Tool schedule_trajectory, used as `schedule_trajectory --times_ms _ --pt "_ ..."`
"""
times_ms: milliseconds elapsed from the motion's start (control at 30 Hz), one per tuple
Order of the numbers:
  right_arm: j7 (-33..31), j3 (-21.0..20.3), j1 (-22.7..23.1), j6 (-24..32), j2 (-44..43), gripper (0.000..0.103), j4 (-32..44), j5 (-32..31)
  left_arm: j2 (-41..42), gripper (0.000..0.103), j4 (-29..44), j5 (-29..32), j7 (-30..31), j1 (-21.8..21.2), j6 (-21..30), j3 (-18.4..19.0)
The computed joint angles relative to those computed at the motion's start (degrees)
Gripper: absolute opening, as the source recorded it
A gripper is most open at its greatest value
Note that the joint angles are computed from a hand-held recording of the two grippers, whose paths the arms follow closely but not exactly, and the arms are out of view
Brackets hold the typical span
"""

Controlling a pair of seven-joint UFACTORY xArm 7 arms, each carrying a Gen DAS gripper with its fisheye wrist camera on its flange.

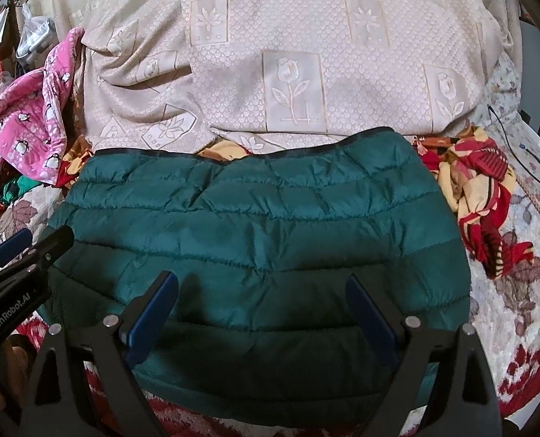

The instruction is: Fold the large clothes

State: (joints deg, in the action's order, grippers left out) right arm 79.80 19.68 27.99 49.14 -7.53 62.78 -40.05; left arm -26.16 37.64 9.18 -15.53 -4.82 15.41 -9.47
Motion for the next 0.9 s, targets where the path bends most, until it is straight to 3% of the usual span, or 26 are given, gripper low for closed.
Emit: schedule_trajectory --times_ms 900 --pt "-0.5 -0.3 0.5 0.0 0.9 0.095 0.6 0.3 -0.1 0.064 -0.1 0.8 -0.6 0.3 0.1 -0.3"
